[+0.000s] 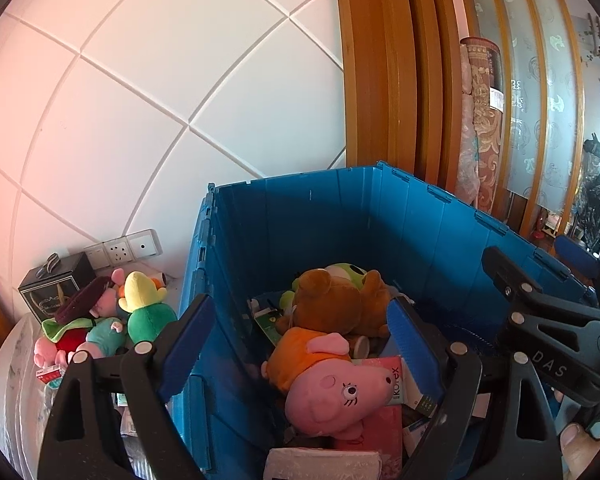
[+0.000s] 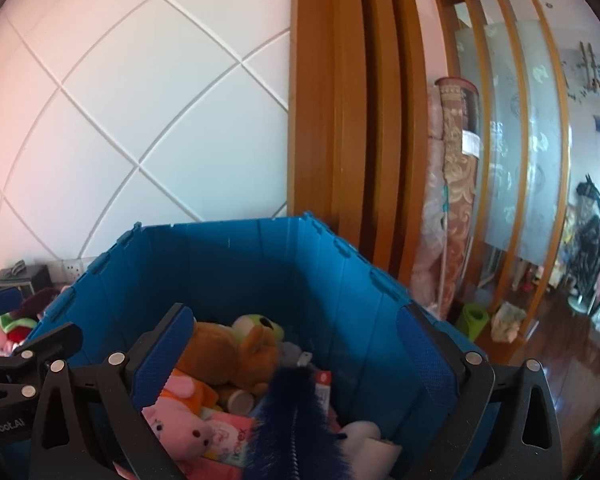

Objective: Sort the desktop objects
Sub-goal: 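Open both tools to drop the tissue pack and brush into the crate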

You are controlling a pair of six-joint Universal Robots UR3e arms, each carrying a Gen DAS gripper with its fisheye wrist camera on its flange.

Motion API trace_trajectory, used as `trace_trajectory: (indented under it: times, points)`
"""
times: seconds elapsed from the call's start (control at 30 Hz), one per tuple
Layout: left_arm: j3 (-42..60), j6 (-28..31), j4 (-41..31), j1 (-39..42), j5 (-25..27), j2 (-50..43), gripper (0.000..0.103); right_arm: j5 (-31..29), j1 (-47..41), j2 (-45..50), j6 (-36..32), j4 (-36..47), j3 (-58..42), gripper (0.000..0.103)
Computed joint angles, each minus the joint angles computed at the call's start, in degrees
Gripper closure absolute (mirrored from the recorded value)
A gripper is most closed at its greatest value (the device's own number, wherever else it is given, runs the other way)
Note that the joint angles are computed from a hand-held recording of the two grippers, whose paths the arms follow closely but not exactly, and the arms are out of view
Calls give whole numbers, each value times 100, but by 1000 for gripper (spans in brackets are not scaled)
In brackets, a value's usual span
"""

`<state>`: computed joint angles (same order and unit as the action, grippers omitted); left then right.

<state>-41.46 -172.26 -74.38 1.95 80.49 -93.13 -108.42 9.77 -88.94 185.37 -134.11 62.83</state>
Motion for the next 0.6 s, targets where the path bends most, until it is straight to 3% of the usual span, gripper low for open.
trace_trajectory:
  times: [0.1,0.33,0.4,0.6]
  points:
    - [-16,-30,27,11,-3,7,15,227,-96,-53,19,128,20,0]
    - [-399,13,292,199,-281,289,15,95,91,47,-173,116,-36,0]
    - [-426,133,8,428,-643,471,15,106,107,-1,-198,4,70,0]
    - [-1722,504,237,1642,-1823,1884,15,320,263,-260,13,475,108,0]
